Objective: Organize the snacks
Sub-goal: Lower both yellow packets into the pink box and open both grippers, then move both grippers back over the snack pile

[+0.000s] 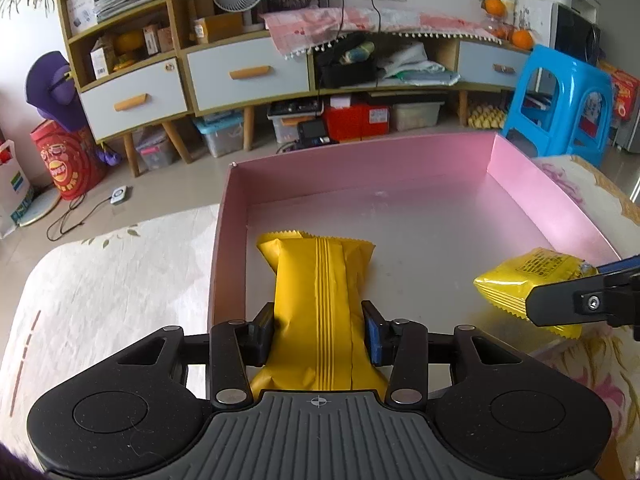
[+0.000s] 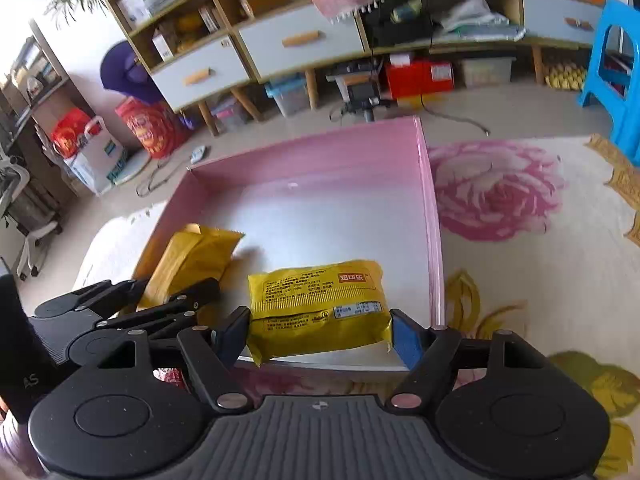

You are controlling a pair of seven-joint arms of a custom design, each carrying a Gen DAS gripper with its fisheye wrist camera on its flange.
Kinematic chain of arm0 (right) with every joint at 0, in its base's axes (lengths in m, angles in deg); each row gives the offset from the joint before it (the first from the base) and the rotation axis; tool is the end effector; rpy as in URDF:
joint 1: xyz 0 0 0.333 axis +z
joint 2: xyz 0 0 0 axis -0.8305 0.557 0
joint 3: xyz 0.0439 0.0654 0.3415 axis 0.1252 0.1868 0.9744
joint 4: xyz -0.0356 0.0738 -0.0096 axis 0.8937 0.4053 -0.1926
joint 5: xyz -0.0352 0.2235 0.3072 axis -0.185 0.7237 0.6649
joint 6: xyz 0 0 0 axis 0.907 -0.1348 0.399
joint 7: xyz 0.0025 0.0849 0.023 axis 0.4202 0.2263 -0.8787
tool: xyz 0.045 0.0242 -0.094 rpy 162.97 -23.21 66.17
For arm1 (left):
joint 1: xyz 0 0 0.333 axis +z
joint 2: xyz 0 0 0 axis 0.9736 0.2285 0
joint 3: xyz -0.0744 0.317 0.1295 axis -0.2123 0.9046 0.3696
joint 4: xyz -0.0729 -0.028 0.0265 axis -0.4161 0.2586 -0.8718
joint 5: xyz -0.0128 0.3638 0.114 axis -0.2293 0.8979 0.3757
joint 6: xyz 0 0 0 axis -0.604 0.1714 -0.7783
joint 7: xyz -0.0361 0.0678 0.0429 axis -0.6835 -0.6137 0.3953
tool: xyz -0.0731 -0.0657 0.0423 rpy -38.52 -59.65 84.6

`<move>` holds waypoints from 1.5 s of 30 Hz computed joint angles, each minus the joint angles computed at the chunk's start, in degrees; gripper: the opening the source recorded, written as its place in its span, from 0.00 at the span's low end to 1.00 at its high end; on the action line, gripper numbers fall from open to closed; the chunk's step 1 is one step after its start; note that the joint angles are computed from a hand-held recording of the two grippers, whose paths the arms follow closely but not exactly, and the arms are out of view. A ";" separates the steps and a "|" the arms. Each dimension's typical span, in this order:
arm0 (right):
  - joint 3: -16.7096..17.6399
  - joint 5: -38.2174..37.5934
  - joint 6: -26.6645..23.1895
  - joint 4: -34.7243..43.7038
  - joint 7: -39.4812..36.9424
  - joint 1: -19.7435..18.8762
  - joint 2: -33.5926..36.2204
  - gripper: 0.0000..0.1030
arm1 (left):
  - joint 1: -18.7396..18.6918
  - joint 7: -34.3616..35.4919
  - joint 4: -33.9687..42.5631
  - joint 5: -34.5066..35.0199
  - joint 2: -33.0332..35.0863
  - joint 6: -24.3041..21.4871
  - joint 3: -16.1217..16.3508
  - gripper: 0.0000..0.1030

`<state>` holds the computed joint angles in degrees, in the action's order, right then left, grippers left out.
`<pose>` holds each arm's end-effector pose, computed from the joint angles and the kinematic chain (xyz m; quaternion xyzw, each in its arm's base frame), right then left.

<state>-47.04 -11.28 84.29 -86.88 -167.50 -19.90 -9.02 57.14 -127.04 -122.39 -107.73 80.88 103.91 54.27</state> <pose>0.3604 0.4119 0.4055 -0.4592 0.8217 -0.1734 0.2895 0.4974 -0.2372 0.3628 -0.3620 0.8517 -0.3335 0.1797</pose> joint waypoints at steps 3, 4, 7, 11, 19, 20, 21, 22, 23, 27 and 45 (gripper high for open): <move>0.11 3.86 0.74 -0.01 -3.39 -0.29 -0.11 0.64 | 0.27 -9.94 -2.55 9.71 -1.00 0.33 -0.45 0.40; 0.06 5.29 1.19 -0.13 -4.76 -0.48 -0.25 0.64 | 0.43 -13.77 -3.51 13.51 -1.40 0.29 -0.53 0.40; 0.23 7.90 1.21 0.03 -6.84 -0.40 -0.35 0.65 | 0.42 -24.95 -6.22 24.25 -2.76 -0.67 0.25 0.40; 0.30 9.18 0.93 0.27 -7.94 -0.08 -0.19 0.66 | 0.45 -36.30 -8.53 35.63 -4.11 -2.26 1.49 0.40; 0.47 5.50 -2.88 1.32 -4.73 1.15 -0.31 0.76 | 6.20 -36.91 -9.98 36.85 -5.22 -1.85 -4.11 0.52; 0.47 4.91 -2.80 1.09 -3.97 1.12 -0.68 0.78 | 7.24 -33.89 -9.95 33.77 -5.50 -1.45 -5.53 0.59; 0.55 4.45 -2.81 1.06 -3.42 1.11 -0.87 0.79 | 7.71 -31.94 -9.83 31.98 -5.88 -1.75 -6.03 0.64; 0.64 4.05 -2.88 0.96 -2.96 1.09 -1.18 0.79 | 7.82 -30.10 -9.96 30.16 -6.44 -1.87 -6.26 0.67; 0.81 3.82 -3.18 0.99 -2.67 1.12 -1.38 0.81 | 7.58 -28.91 -10.16 28.93 -7.03 -1.91 -6.09 0.71; 1.69 4.16 -5.24 0.84 -2.55 1.41 -2.51 0.82 | 5.89 -28.48 -11.72 27.38 -10.38 -4.31 -3.62 0.78; 6.40 2.60 -17.60 4.82 -11.34 7.82 -2.76 0.89 | 1.59 -29.42 -25.31 31.92 -30.45 -16.93 10.52 0.95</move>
<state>-40.64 -8.68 66.69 -82.06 -178.84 -12.08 -11.78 58.73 -156.46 -147.69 -75.81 50.43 86.98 64.79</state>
